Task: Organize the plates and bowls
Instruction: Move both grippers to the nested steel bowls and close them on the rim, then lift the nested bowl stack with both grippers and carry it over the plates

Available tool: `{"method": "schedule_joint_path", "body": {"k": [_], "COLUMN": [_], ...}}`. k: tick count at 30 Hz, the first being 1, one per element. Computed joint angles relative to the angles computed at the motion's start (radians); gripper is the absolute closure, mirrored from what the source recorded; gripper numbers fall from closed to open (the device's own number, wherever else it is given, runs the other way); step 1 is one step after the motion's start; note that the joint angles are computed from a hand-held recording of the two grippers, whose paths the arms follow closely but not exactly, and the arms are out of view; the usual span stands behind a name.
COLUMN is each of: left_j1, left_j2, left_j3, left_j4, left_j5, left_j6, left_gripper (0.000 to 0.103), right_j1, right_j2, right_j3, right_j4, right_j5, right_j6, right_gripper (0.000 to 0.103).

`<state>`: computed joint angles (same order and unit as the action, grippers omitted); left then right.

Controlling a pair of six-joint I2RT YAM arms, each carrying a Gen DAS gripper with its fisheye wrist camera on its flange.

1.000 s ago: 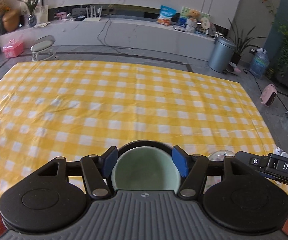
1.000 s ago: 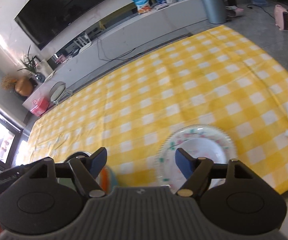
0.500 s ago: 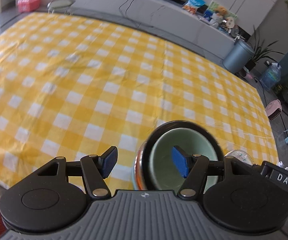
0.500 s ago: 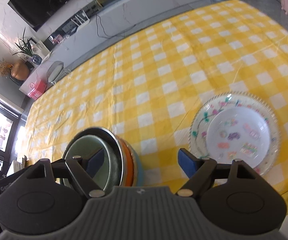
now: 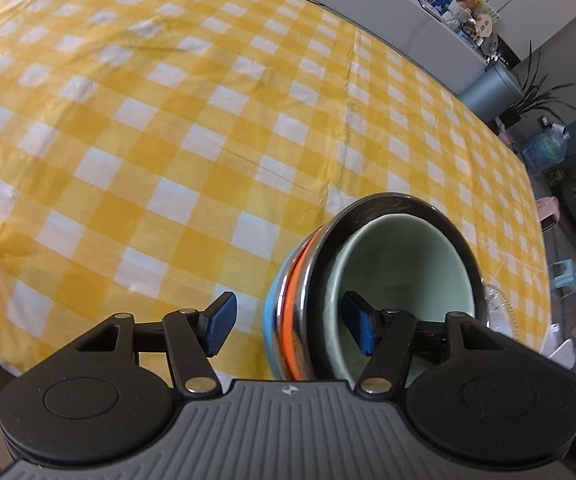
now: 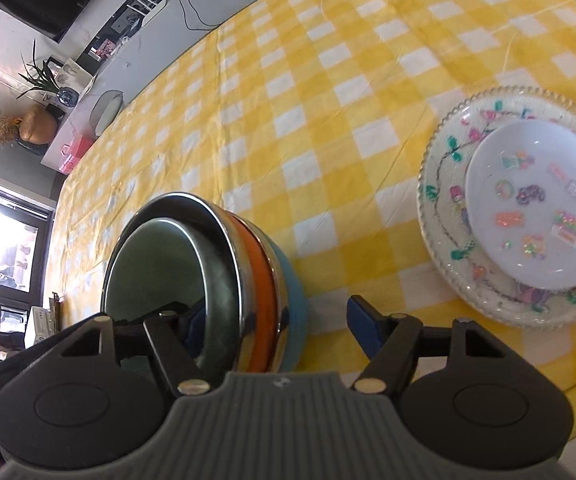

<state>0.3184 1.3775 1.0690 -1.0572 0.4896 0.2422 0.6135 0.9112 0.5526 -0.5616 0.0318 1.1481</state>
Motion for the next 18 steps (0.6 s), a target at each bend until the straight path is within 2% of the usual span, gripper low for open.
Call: {"method": "schedule_joint_path", "body": {"k": [4,9,12,18], "left_j1": [0.004,0.005,-0.007,-0.007], "left_j2": [0.016,0.031,0.017,0.024], "left_j3": [0.004,0.012,0.003,-0.011], "left_j4": [-0.007,-0.019,-0.008,0.016], "left_j5": [0.022,0.049,0.046,0.069], "left_j6": [-0.01,-0.025,-0.029,-0.028], "left_gripper": [0.032,0.038,0.039,0.037], "right_j1": [-0.016,-0.048,-0.052,-0.041], "right_j2": [0.019,0.025,0.015,0.002], "right_j3": [-0.021,-0.058,-0.07,-0.077], "right_j4": [0.052,0.123,0.148,0.147], "right_j5": [-0.038,-0.095,-0.109,-0.094], "right_j6": [0.002,0.018,0.023,0.033], "right_gripper": [0.037,0.044,0.05,0.05]}}
